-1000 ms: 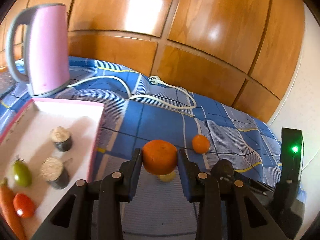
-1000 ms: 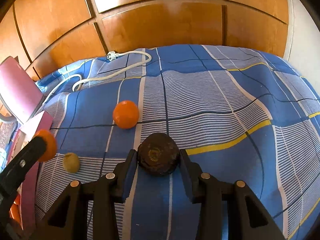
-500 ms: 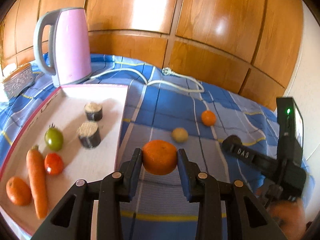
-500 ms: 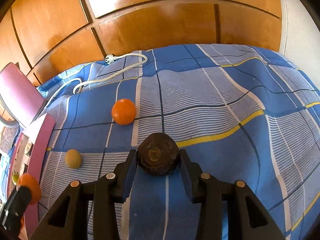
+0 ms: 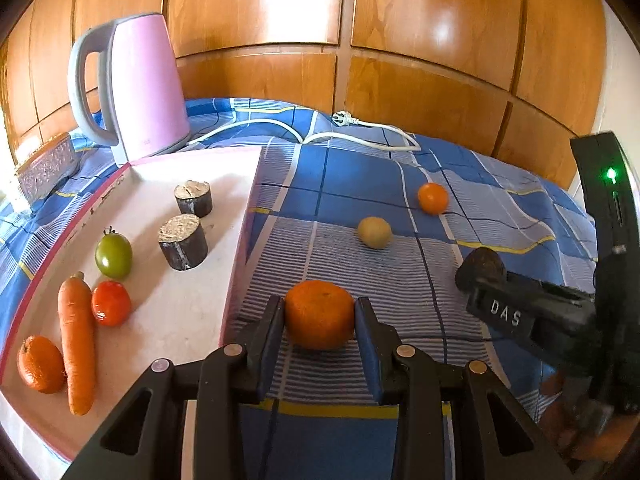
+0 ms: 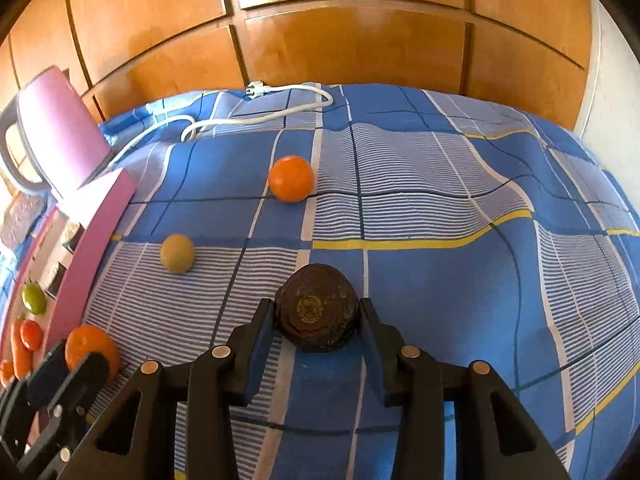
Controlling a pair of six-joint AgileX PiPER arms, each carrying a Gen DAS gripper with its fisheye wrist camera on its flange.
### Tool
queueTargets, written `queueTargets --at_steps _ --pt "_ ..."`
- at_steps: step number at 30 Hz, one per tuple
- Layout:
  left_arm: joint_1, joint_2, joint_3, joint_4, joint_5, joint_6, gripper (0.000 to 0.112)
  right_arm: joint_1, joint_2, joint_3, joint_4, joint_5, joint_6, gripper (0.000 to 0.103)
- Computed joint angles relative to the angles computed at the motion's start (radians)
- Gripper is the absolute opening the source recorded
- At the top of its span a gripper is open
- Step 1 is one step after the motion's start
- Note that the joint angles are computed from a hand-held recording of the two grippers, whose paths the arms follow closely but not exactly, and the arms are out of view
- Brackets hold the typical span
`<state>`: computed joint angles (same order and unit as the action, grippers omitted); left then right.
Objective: Organize fruits
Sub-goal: 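Carry the dark round slice with the right tool while the left tool carries the orange to the tray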
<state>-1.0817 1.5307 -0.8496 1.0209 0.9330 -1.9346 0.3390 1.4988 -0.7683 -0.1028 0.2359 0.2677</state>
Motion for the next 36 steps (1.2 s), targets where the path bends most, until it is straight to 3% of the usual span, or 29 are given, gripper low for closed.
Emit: queueTargets --at_steps 2,5,9,12,20,36 --pt "0.006 0.006 -0.001 0.01 -0.003 -0.01 0.036 0.004 0.0 0.008 -0.024 -0.011 0.018 0.044" --pt "0.009 0.023 -0.013 0.016 0.005 -0.005 0.037 0.024 -0.004 0.027 -0.182 -0.036 0.183 0.045" --pt "0.017 0.025 -0.017 0.017 -0.002 -0.004 0.037 0.019 -0.004 0.03 -0.163 -0.044 0.163 0.045" --pt "0.022 0.013 -0.005 0.025 -0.018 -0.014 0.037 0.03 -0.003 0.029 -0.232 -0.038 0.23 0.045" --pt "0.051 -0.079 0.085 0.092 -0.138 -0.148 0.036 0.057 0.006 0.018 -0.403 -0.012 0.38 0.043" --pt "0.013 -0.011 0.02 0.054 -0.075 -0.031 0.036 0.059 0.012 0.009 -0.404 -0.007 0.382 0.043"
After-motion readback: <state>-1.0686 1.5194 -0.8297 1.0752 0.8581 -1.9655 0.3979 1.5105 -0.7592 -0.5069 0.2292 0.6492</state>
